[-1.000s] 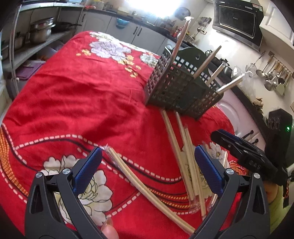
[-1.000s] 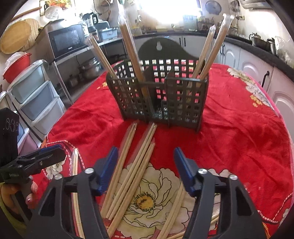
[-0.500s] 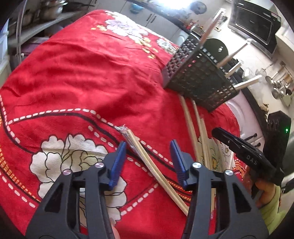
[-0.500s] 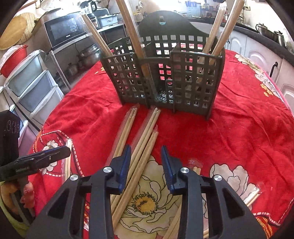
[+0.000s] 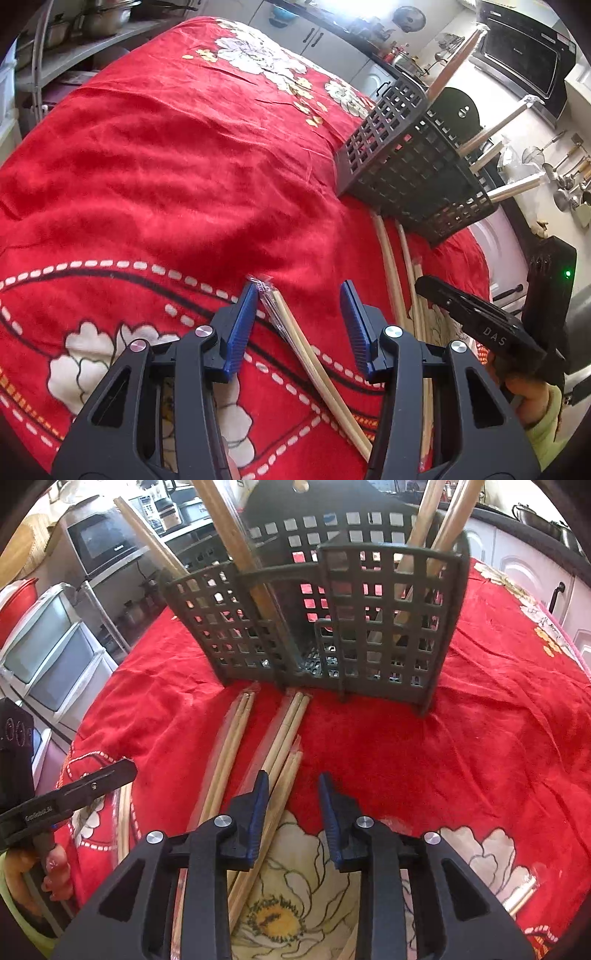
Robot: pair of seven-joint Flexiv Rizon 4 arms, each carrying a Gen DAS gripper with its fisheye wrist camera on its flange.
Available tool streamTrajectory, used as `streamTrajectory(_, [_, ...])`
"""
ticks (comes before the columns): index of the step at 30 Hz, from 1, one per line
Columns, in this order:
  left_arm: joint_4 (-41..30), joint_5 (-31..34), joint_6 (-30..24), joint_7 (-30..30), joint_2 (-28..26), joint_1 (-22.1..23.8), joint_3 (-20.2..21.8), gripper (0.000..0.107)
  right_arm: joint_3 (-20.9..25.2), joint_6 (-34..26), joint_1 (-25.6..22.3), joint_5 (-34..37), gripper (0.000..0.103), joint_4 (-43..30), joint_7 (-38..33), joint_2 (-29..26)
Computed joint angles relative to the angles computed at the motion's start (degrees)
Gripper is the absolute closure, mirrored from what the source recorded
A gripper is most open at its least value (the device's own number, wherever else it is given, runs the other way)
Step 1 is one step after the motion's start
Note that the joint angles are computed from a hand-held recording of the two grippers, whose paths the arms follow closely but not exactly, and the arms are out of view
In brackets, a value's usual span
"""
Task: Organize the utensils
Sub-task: 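Lower the left tool and close it on a chopstick while the right tool closes on another, then lift the chopstick in the left tool while the right tool lifts its chopstick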
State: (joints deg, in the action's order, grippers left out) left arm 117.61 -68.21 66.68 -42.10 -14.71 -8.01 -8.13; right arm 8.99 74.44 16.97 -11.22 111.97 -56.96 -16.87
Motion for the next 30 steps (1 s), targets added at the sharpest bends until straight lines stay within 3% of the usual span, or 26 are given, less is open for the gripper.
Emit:
streamTrajectory(8, [-1.4, 1.0, 0.4, -0.7, -1.3, 0.3, -0.3, 0.073, -0.5, -2.1, -0.3, -0.5, 0.078, -3.0, -0.2, -1.9])
streamTrajectory(18, [-3.3, 4.2, 1.4, -3.5, -3.0, 1.1, -0.9, 0.081, 4.0, -2.4, -3.7, 9.2, 0.094, -6.0, -8.9, -3.0])
streamTrajectory(26, [-3.9, 7.6, 1.9, -6.2, -3.7, 1.9, -1.3, 0.089, 5.2, 1.2, -5.1, 14.7, 0.096, -3.5, -12.4, -0.6])
streamTrajectory(30, [-4.1, 8.8, 2.0, -7.4, -3.8, 2.3, -1.4, 0.094, 4.0, 4.3, -3.9, 14.3, 0.096, -0.5, -11.1, 1.9])
